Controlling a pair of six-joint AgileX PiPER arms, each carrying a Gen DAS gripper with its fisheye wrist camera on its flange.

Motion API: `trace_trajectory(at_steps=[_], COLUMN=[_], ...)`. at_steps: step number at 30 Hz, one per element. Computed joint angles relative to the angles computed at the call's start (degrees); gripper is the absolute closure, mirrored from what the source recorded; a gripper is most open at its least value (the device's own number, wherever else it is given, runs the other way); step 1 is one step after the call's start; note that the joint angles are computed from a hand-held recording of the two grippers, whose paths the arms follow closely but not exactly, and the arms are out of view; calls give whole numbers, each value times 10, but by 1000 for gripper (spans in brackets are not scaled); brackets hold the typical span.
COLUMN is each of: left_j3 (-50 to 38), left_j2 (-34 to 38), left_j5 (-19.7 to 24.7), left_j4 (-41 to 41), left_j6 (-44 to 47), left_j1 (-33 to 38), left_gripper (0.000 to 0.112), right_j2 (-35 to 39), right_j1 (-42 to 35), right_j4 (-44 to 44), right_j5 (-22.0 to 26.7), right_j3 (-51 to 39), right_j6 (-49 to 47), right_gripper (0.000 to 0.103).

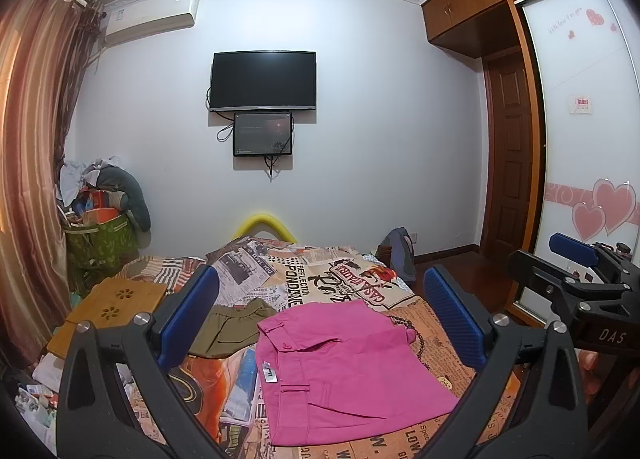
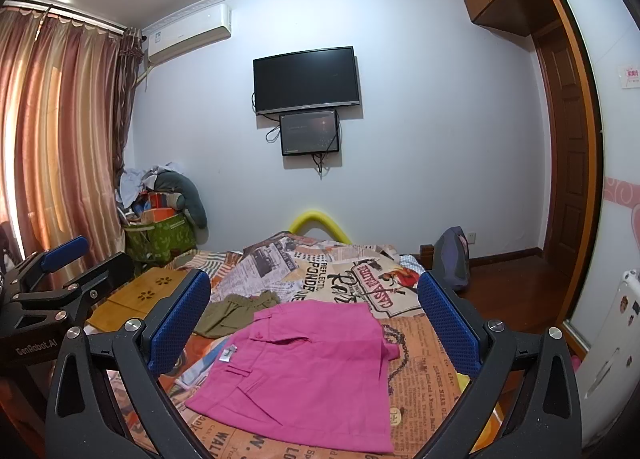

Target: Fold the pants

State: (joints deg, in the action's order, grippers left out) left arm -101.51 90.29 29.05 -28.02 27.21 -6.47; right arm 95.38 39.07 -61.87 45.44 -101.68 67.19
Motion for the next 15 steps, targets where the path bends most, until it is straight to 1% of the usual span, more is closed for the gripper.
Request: trace_trajectory(at_steps=[10, 15], left_j3=[-4, 6], left_j2=[3, -1], left_j5=[0, -8], left_j4=[5, 2], left_j6=[-3, 1], left_j1=[-2, -3], left_gripper=[9, 9], right_j2=[0, 1], right_j1=[0, 0], right_j4=[1, 5], right_j5=[1, 2], right_j3=[-2, -3], right_j6=[-1, -6], right_gripper=[0, 0])
